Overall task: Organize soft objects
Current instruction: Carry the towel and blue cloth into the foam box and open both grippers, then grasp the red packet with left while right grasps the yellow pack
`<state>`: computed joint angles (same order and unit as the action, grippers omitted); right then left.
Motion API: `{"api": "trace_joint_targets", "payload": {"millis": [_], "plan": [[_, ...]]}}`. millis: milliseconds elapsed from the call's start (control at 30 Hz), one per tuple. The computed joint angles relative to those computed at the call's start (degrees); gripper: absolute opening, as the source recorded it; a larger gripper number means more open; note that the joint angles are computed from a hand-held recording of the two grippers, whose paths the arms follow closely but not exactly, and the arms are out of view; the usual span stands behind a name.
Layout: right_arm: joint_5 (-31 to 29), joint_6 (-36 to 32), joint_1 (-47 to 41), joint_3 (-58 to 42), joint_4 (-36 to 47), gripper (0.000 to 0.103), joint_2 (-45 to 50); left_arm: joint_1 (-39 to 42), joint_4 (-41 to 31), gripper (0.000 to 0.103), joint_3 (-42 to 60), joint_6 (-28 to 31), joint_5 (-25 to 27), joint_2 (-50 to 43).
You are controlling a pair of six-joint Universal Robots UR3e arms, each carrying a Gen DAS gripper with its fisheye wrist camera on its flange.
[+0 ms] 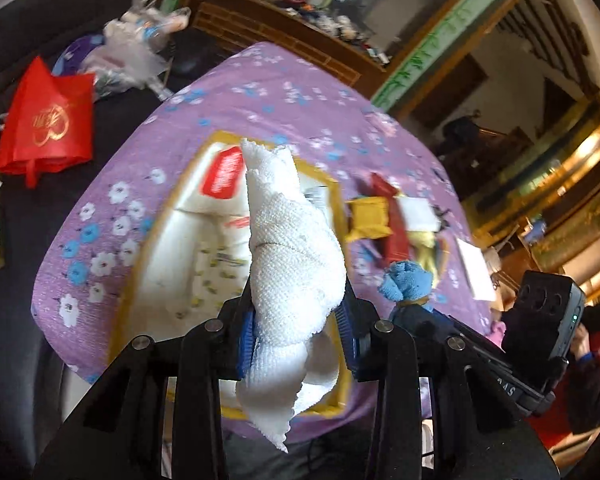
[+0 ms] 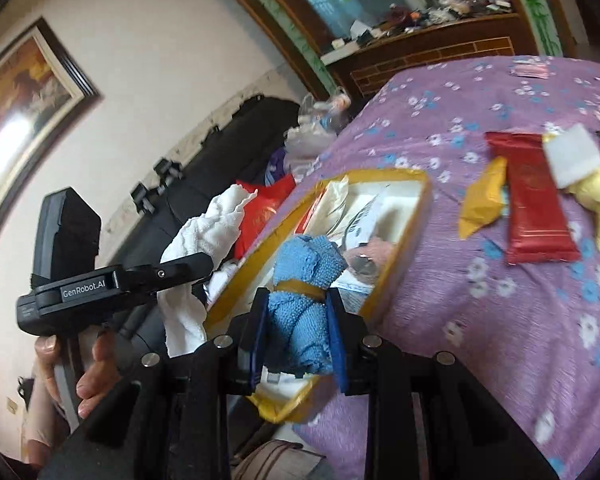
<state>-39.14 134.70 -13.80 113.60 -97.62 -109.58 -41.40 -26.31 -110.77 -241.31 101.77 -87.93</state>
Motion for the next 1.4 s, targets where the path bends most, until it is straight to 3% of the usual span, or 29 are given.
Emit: {"api": "trace_joint_targets", "payload": {"millis": [167,367,467,500,567,633,733,800,900,1000,1133,1267,1400], "plan": [[-4.9,11.3,9.3,1.2,-17.8,0.026,8.8,4.0,2.9,0.034,-4.8,1.4,-2.1,-0.6],[-8.3,16.8,14.1,0.0,-26.4,0.029,15.2,7.5,-1.3,0.035,-5.2,4.5,-3.6,-2.3],[-10.5,19.3,15.3,0.8,-29.5,0.029,15.7,9.1,0.1,0.037,-8.1,3.4,-5.7,-1.4],[-10.7,19.6,15.4,0.7,-29.0,0.030,15.7,9.4,2.6,0.039,-10.4,2.3,-6.2,-0.1],[-9.2,18.3,14.1,1.3,-27.5,0.034,14.1,8.0,7.6,0.060,-13.1,-0.3,-4.7,1.6],[-7.9,17.8,12.5,2.8,-27.0,0.046,11.3,4.3,9.2,0.067,-12.4,-1.3,-0.4,1.7],[-5.7,13.4,8.5,3.9,-19.4,0.048,5.2,0.2,1.8,0.068,-5.8,-1.2,4.6,0.2],[-3.8,9.1,4.3,5.3,-13.2,0.048,-0.5,-3.0,-10.8,0.068,3.4,-2.5,8.7,-3.1],[-0.8,-3.7,-6.2,6.9,2.3,0.048,-13.0,-8.4,-26.2,0.068,18.0,-5.7,16.8,-9.7],[0.1,-16.0,-16.3,5.0,17.7,0.048,-19.0,-12.4,-21.4,0.068,23.8,-3.8,19.4,-14.1],[-1.3,-23.6,-26.1,1.1,29.3,0.048,-16.2,-14.0,-15.1,0.068,33.2,2.9,15.2,-21.7],[-2.7,-25.5,-30.7,0.8,30.2,0.052,-13.8,-15.0,-24.0,0.068,51.2,6.9,12.3,-32.8],[-3.4,-25.7,-32.5,1.1,29.2,0.063,-11.4,-15.4,-25.8,0.068,59.0,8.3,9.4,-39.1]]}}
